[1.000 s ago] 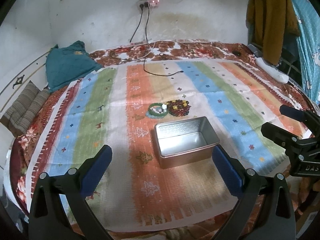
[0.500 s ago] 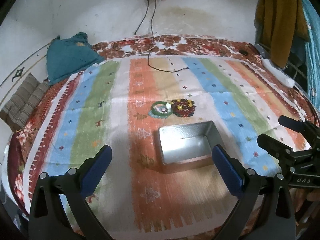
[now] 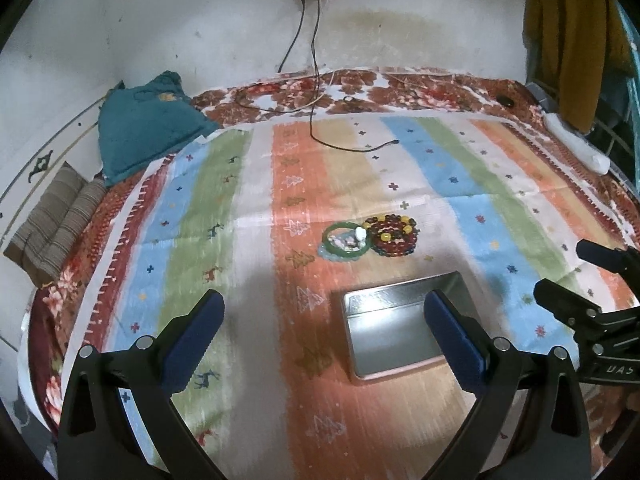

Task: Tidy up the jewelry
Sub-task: 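Lower both tools over the green bangle and the beaded bracelets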

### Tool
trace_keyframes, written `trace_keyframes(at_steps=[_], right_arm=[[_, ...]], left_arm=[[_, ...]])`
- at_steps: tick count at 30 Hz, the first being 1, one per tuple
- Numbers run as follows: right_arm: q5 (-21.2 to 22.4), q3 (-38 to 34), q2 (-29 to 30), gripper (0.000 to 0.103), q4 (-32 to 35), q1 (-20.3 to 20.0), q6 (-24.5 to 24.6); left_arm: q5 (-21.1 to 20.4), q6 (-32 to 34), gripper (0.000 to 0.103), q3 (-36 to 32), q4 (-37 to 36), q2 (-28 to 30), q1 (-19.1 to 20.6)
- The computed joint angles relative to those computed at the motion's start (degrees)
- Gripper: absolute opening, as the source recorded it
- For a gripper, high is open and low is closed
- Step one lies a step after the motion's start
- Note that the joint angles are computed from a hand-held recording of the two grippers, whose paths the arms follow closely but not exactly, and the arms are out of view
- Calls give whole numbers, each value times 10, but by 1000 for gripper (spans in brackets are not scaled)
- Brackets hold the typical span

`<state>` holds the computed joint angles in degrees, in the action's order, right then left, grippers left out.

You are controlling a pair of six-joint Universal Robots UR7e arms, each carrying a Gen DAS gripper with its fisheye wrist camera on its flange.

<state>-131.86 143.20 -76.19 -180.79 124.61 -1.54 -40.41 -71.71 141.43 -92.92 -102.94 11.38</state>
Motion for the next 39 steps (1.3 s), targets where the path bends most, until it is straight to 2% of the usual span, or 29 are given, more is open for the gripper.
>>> trace_keyframes(at_steps=[11, 17, 23, 30, 39], right_arm=[[-1, -33, 22, 99, 23, -35, 2], [-3, -55, 42, 99, 32, -52, -5], [12, -73, 53, 99, 43, -73, -1], [14, -90, 72, 99, 43, -82, -14], [16, -119, 100, 99, 53, -103, -28]], left_arm=[[13, 74, 97, -18, -77, 60, 71], [29, 99, 97, -33, -94, 88, 102], [34, 128, 97, -44, -135, 103, 146], [17, 168, 97, -57, -180, 131, 182], [21, 202, 97, -78, -212, 166, 229]])
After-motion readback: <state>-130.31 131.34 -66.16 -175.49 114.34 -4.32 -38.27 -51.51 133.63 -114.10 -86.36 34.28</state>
